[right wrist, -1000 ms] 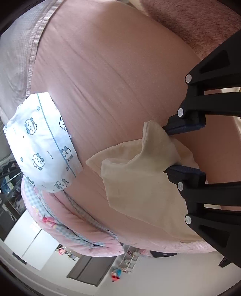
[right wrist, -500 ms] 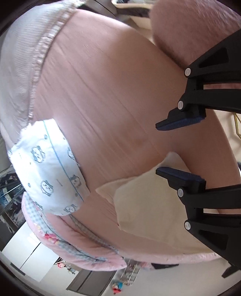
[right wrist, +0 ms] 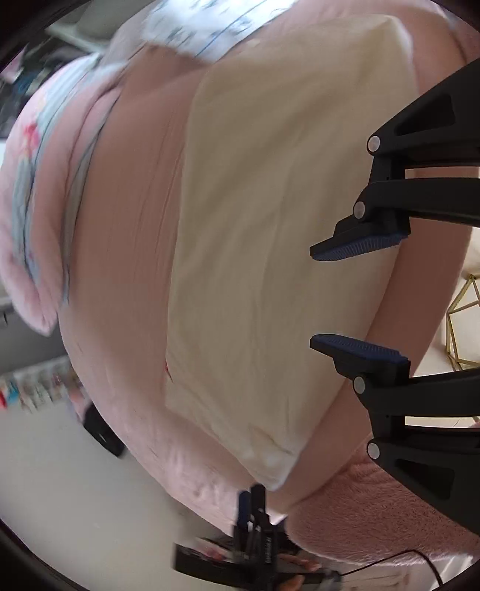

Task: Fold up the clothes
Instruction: 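Press the folded cream bundle flat with both open grippers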

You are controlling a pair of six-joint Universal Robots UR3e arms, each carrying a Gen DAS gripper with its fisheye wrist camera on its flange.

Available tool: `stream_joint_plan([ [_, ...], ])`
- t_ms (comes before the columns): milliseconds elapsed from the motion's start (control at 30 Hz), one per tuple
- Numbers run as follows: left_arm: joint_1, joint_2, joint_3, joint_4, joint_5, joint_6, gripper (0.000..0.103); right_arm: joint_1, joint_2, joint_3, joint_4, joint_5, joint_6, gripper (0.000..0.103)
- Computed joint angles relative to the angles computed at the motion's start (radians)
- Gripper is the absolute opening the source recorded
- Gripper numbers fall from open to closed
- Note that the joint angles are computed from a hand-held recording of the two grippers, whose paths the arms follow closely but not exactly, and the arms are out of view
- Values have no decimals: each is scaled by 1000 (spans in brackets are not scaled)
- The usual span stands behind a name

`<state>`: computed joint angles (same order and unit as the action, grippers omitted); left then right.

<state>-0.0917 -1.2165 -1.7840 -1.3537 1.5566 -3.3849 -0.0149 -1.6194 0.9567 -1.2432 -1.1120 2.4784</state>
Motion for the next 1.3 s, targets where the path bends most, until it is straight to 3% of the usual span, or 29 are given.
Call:
stream_joint_plan([
  [33, -4, -10, 4, -6, -6, 39, 52, 83, 22, 9, -72, -29, 42, 41],
  [100, -19, -20, 8, -6, -30, 104, 40, 236, 88, -7, -184, -87, 114, 41],
  [133, -23, -26, 6, -6, -43, 130, 36, 270, 124, -37, -181, -89, 158, 41],
  [267, -71, -88, -16, 23, -1, 131, 7, 379, 252, -132, -177, -94, 324, 41],
  [333, -88, -100, -43, 55, 10, 131, 7, 416, 249, -80, -208, -121, 386, 41],
  [467, -169, -156, -23, 74, 121, 148, 7, 439, 177, 108, -310, -207, 416, 41],
  [600, -173, -192, -12, 59, 202, 199, 9, 375, 117, 231, -351, -151, 374, 37],
  [667, -125, -173, -15, 51, 156, 207, 9, 359, 114, 227, -331, -138, 361, 37],
  [800, -121, -109, -7, 61, 200, 167, 9, 339, 94, 243, -323, -130, 337, 37],
  [833, -84, -71, -17, 51, 162, 172, 9, 335, 90, 240, -314, -129, 339, 37],
  [933, 69, 37, -61, -37, -63, 272, 18, 319, 77, 225, -278, -114, 352, 41],
  [1000, 110, 60, -74, -78, -141, 322, 47, 317, 68, 209, -243, -83, 343, 40],
  [1033, 86, 41, -74, -69, -135, 327, 50, 318, 67, 202, -230, -65, 334, 40],
  [1167, 7, -59, -66, 4, -110, 331, 48, 354, 77, 193, -216, -55, 333, 41],
  [1300, -78, -147, -68, 92, -100, 305, 24, 372, 86, 197, -227, -59, 355, 41],
])
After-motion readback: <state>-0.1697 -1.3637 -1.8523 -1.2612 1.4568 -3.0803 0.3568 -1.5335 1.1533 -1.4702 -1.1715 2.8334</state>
